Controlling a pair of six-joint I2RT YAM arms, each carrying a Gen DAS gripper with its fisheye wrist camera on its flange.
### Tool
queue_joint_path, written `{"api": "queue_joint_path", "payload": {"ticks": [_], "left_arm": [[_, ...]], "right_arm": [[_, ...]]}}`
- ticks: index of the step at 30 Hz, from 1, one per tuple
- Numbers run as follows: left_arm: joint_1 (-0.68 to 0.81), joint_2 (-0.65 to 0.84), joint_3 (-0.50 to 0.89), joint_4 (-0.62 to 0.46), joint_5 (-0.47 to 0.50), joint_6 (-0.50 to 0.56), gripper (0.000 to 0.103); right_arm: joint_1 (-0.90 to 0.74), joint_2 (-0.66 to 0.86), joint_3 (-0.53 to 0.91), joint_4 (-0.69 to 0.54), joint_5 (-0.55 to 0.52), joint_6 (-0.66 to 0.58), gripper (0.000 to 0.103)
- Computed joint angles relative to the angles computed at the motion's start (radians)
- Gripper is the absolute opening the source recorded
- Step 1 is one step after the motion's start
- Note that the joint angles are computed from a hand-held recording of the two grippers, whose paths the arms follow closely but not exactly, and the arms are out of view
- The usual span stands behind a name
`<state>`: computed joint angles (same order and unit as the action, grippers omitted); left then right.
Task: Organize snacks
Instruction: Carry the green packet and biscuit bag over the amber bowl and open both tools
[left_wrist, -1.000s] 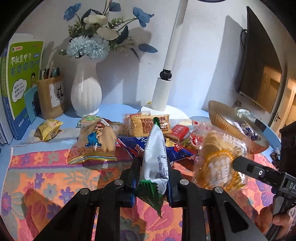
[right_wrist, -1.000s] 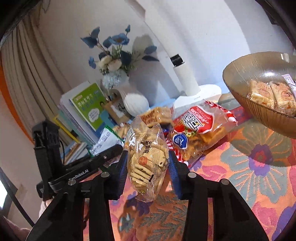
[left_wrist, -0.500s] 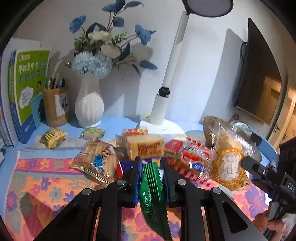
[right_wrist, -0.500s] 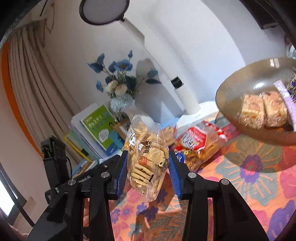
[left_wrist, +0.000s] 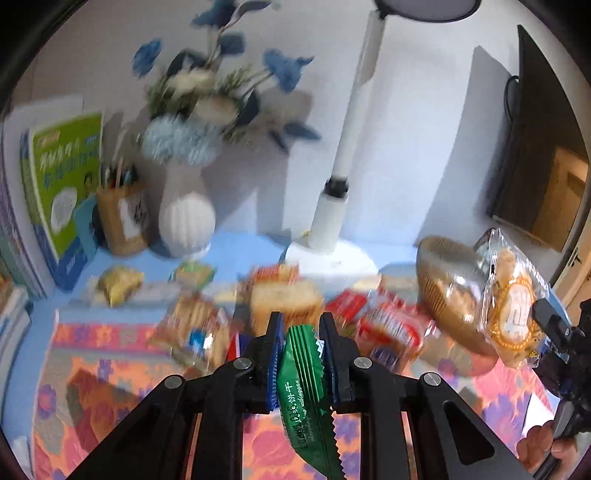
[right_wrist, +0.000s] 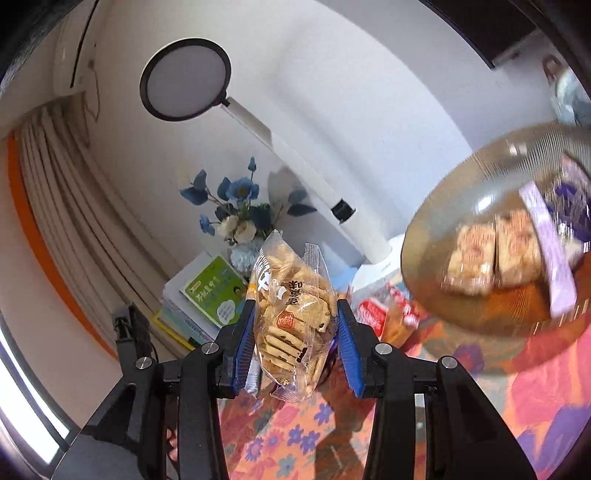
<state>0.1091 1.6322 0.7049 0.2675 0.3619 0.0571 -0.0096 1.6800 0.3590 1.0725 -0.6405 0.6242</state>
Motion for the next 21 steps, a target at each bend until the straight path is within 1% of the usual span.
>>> {"api": "queue_joint_path", "payload": {"ticks": [1, 3, 4, 5, 8, 9, 11, 14, 16, 17, 18, 19, 20, 21], "left_arm": [[-0.016, -0.011, 0.018, -0.016, -0.003, -0.01, 0.019], [-0.067, -0.031, 0.096, -0.081, 0.017, -0.048, 0.019], [-0.085, -0.032, 0.123, -0.096, 0.016, -0.061, 0.019], [-0.123, -0.033, 0.164, -0.112, 0.004, -0.083, 0.019], [-0.218, -0.013, 0.246, -0.11, -0.031, -0.125, 0.019], [-0.257, 0.008, 0.283, -0.12, -0.043, -0.131, 0.019], [-0.315, 0.053, 0.35, -0.144, -0.058, -0.138, 0.019], [-0.392, 0.139, 0.444, -0.17, -0.057, -0.157, 0.019], [-0.425, 0.2, 0.499, -0.184, -0.025, -0.169, 0.019], [-0.443, 0.249, 0.546, -0.212, 0.007, -0.168, 0.019], [-0.459, 0.307, 0.614, -0.277, 0.038, -0.145, 0.032], [-0.469, 0.341, 0.66, -0.335, 0.053, -0.124, 0.062], [-0.481, 0.39, 0.72, -0.404, 0.054, -0.104, 0.075], [-0.491, 0.417, 0.743, -0.424, 0.035, -0.098, 0.085]], "right_arm": [[-0.019, -0.022, 0.011, -0.022, -0.013, -0.007, 0.04], [-0.071, -0.042, 0.05, -0.042, -0.074, 0.008, 0.04], [-0.097, -0.049, 0.08, -0.074, -0.102, 0.015, 0.04], [-0.124, -0.063, 0.117, -0.132, -0.117, 0.013, 0.04], [-0.196, -0.086, 0.229, -0.325, -0.111, -0.05, 0.04], [-0.212, -0.082, 0.256, -0.363, -0.107, -0.063, 0.04], [-0.256, -0.052, 0.332, -0.457, -0.103, -0.088, 0.04], [-0.325, 0.019, 0.412, -0.5, -0.115, -0.088, 0.04], [-0.349, 0.068, 0.469, -0.557, -0.097, -0.106, 0.041], [-0.361, 0.111, 0.511, -0.59, -0.104, -0.121, 0.043], [-0.368, 0.138, 0.544, -0.629, -0.113, -0.142, 0.045], [-0.371, 0.172, 0.586, -0.68, -0.116, -0.166, 0.049], [-0.373, 0.198, 0.609, -0.696, -0.11, -0.18, 0.064], [-0.378, 0.211, 0.604, -0.676, -0.105, -0.194, 0.08]]}}
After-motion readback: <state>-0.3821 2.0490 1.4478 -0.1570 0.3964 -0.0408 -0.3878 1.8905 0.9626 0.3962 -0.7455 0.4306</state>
